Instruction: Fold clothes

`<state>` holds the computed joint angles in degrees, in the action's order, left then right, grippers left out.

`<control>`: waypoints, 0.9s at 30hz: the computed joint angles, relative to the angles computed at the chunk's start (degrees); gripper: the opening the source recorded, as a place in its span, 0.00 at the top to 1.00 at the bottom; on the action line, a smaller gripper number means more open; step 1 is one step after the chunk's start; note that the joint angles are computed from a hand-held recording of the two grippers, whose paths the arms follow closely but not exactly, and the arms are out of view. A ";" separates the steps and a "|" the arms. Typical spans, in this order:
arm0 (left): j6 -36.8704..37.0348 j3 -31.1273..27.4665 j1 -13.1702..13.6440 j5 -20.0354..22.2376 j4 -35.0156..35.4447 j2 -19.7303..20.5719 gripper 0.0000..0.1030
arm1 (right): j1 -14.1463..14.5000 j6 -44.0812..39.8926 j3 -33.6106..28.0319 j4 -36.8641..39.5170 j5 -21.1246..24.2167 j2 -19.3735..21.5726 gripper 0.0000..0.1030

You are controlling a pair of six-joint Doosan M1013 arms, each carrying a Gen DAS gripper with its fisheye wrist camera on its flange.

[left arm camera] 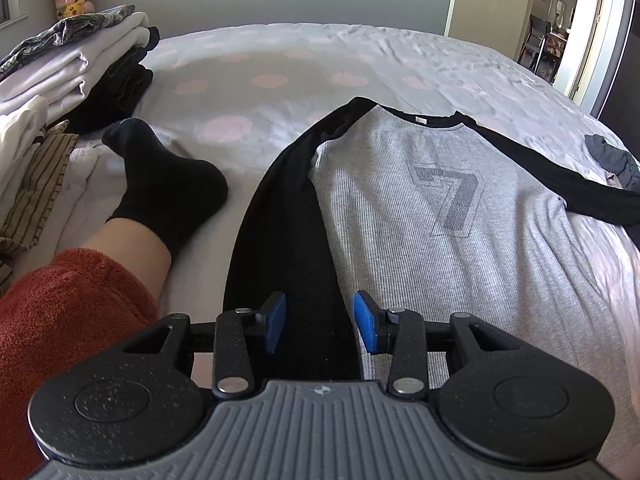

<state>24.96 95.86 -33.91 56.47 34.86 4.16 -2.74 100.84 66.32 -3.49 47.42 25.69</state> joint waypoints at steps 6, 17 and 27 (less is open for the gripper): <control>1.43 -0.23 -0.16 1.57 -1.47 -0.35 0.56 | 0.50 -0.70 3.31 0.43 2.96 -0.89 0.52; 1.26 -0.18 -0.88 4.77 -0.70 -1.44 0.56 | 0.39 11.49 7.36 -8.10 -4.63 -2.05 0.97; 7.12 -0.87 -0.80 6.28 -5.07 -1.97 0.44 | -0.25 8.69 11.02 -0.94 -9.75 -5.75 0.75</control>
